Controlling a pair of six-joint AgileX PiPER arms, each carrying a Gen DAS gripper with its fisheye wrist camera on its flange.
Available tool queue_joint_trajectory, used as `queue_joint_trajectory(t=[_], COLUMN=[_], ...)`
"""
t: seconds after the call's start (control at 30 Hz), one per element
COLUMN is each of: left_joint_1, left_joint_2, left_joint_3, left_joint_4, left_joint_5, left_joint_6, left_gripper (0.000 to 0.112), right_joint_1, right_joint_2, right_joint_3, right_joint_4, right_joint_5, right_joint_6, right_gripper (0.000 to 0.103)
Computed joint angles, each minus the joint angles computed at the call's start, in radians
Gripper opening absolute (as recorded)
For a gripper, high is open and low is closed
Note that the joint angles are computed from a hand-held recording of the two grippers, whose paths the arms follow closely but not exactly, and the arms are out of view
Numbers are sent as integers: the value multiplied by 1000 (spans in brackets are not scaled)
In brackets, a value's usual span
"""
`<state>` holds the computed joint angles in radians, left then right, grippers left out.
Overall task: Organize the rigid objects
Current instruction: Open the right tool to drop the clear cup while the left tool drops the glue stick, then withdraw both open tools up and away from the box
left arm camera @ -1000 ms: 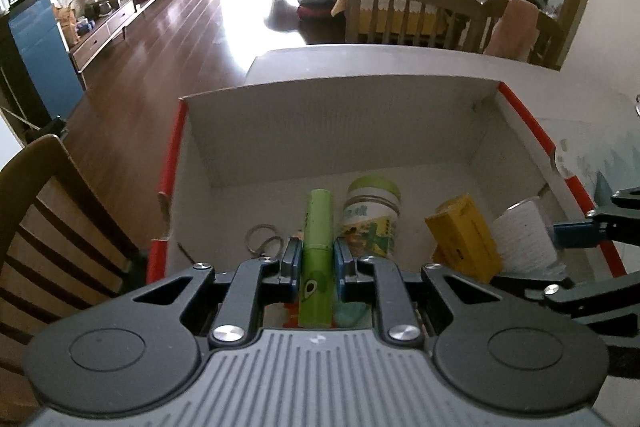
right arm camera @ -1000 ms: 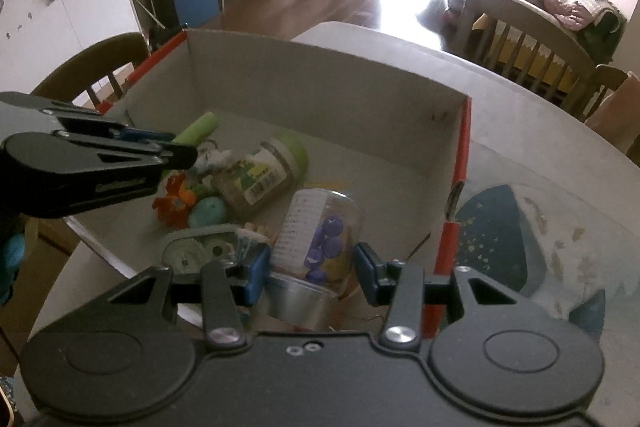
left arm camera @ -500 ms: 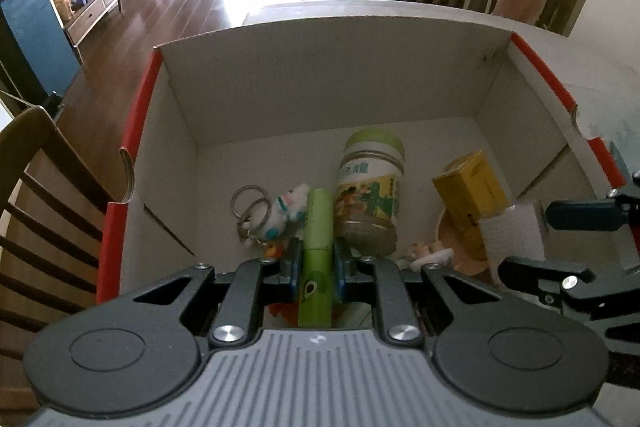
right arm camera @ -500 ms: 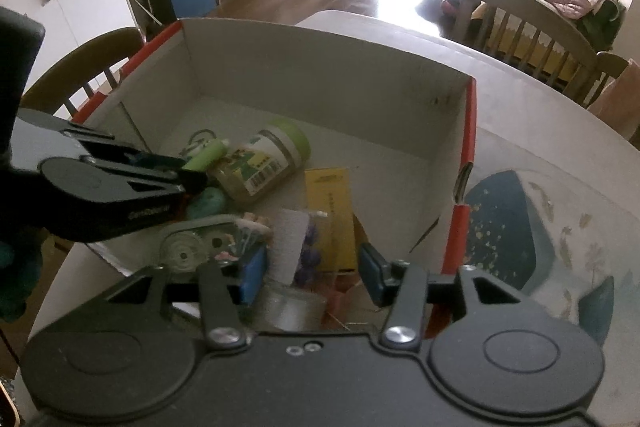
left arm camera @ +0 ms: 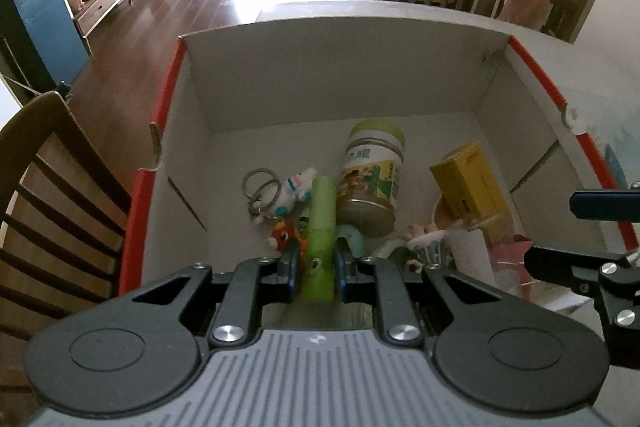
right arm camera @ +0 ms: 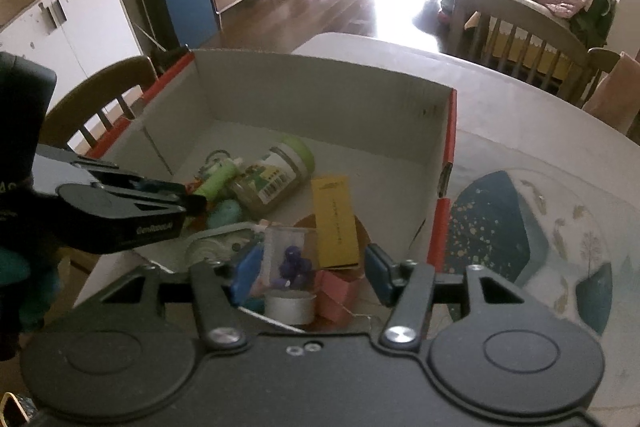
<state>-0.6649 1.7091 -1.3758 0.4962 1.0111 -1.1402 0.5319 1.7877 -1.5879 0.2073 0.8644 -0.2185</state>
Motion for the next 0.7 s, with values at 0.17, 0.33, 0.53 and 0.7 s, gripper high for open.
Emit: queue_joint_trajectory(t=[0.17,0.33,0.53,0.7], left_joint_1=[-47,-101,-149,-225], left_joint_2=[-43,-78,-115,-131], left_joint_3=[4,-11,-25,-31], left_joint_4=[49,102,153,249], left_joint_5=[39,86,129,177], left_joint_6=[-62,-121,-164,-246], left_gripper=[17,17,22,79], right_joint_1=[-16,-36,-64,-87], right_joint_2=[-53,-106,-174,-229], right_joint_3=[36,74,130,189], right_joint_4=[42,92,172,251], right_joint_5=[-15,-38,-66,-99], right_joint_6=[-19,-42,-108,-181], right_gripper=[57,64,66,71])
